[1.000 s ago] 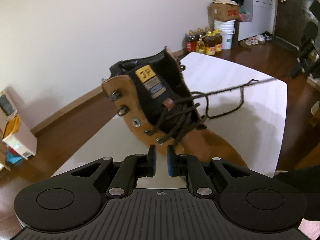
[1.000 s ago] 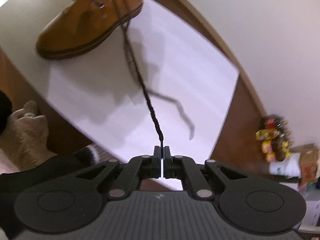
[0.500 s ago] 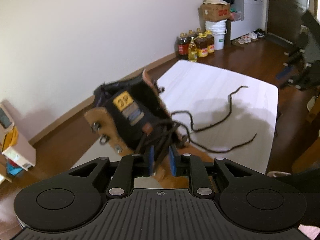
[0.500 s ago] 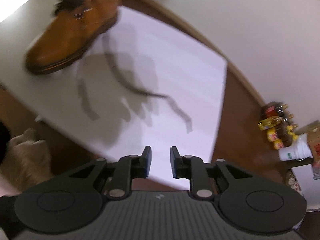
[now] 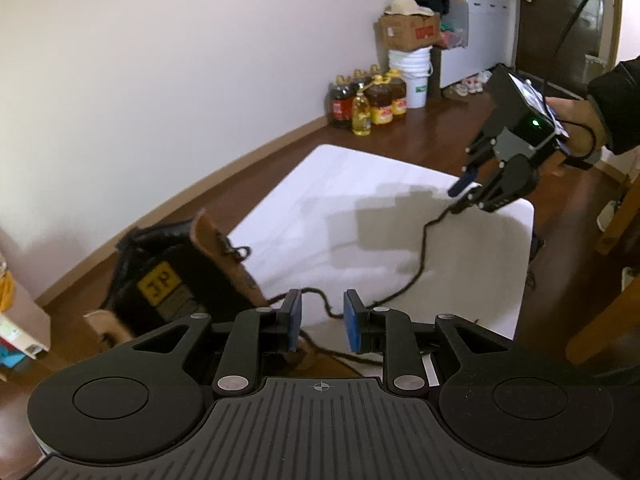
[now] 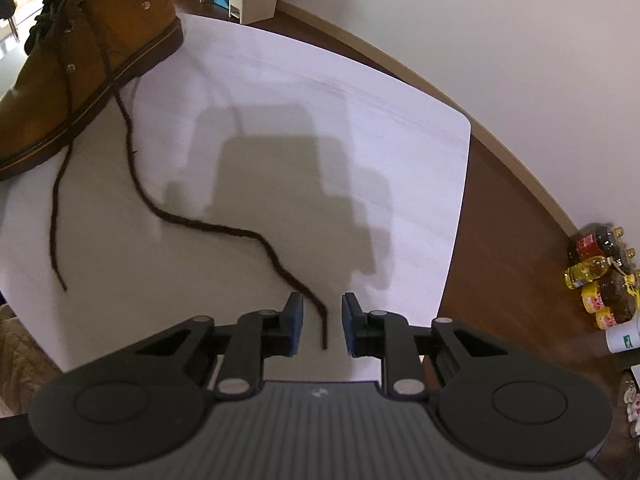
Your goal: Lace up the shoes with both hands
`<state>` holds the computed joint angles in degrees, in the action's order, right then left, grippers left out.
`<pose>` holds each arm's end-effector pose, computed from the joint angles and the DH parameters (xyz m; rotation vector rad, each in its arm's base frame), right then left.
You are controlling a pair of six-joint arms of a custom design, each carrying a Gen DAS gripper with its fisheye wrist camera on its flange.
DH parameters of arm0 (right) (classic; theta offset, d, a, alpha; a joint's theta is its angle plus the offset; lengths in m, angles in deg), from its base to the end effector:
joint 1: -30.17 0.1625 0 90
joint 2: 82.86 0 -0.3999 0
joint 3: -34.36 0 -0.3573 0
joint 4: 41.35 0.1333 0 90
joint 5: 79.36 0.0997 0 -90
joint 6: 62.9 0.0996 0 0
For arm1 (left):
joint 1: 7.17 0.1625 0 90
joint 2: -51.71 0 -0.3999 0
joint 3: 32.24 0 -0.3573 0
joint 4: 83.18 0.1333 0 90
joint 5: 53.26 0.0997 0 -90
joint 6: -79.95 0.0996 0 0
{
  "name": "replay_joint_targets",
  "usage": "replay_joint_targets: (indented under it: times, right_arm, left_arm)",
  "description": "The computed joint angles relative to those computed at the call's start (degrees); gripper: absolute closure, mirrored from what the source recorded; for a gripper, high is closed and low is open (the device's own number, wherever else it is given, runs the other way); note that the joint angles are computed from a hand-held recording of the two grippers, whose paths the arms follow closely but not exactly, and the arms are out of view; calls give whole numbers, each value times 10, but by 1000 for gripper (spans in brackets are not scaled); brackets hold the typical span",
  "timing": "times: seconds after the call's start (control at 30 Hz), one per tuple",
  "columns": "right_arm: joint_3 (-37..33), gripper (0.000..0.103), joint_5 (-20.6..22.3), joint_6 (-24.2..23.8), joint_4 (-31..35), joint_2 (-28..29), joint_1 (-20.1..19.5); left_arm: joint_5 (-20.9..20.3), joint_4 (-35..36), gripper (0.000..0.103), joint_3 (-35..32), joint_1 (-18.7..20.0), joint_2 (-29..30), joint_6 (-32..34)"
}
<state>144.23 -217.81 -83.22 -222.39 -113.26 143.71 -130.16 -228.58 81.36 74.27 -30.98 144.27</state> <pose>0.2620 -0.4543 -0.0311 0.7582 -2.1627 0.2608 0.0814 -0.5061 0.3287 1.5601 2.2270 -0.3755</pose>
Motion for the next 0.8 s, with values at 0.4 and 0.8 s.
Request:
replay_joint_targets:
  times: [0.4, 0.8]
  right_arm:
    - [-11, 101, 75, 165, 93, -23, 6]
    - [-55, 101, 331, 565, 1, -3, 54]
  left_arm:
    - [-9, 6, 67, 16, 0, -11, 1]
    - [-63, 15, 67, 39, 17, -59, 32]
